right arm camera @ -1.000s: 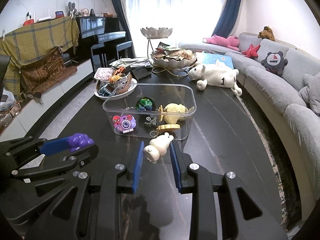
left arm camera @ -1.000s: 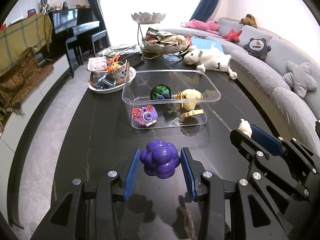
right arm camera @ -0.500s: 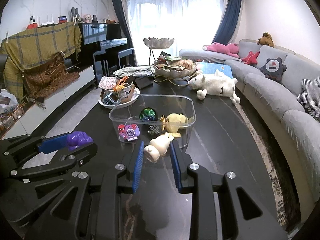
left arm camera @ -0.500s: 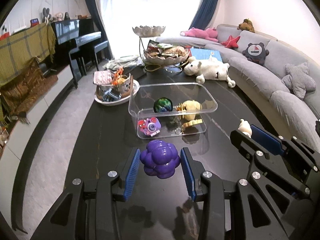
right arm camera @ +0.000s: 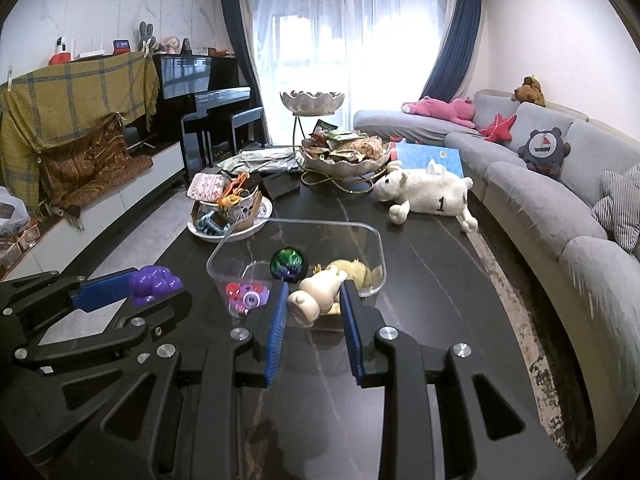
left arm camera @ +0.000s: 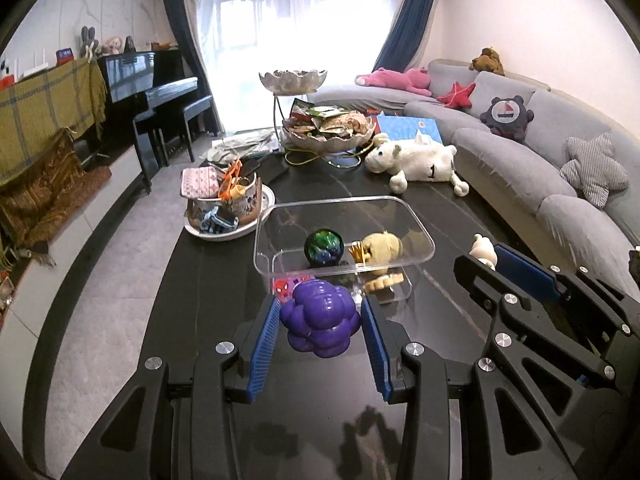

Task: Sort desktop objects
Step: 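Lower the grape squishy into the box while the right tool lowers the figurine into it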

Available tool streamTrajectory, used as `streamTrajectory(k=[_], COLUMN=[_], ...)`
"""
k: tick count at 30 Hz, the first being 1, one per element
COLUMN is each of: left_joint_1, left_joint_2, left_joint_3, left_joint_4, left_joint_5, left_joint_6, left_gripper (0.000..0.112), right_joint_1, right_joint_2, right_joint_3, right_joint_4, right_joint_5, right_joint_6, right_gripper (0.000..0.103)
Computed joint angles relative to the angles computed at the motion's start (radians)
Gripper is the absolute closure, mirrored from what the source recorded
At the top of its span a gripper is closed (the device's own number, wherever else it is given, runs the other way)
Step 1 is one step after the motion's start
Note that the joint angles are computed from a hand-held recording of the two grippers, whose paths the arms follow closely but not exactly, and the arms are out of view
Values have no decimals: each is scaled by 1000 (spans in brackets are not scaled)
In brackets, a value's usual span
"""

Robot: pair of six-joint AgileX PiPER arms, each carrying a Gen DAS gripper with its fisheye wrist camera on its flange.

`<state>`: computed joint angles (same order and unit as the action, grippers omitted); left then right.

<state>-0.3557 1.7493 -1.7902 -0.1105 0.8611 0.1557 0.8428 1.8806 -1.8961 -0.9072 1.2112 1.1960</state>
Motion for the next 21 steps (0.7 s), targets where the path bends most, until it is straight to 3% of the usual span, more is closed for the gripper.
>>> streamTrajectory(k=[21], left_joint_1=[-6], left_joint_2=[267], left_joint_3=[-389], left_joint_4=[25], left_joint_5=[135], left_joint_6=[-33], left_gripper=[75], right_joint_1=[-145], right_joint_2=[137], right_joint_3=[-218], right_joint_4=[91], right_joint_5=[-39], right_joint_6=[-177], right_gripper=[79])
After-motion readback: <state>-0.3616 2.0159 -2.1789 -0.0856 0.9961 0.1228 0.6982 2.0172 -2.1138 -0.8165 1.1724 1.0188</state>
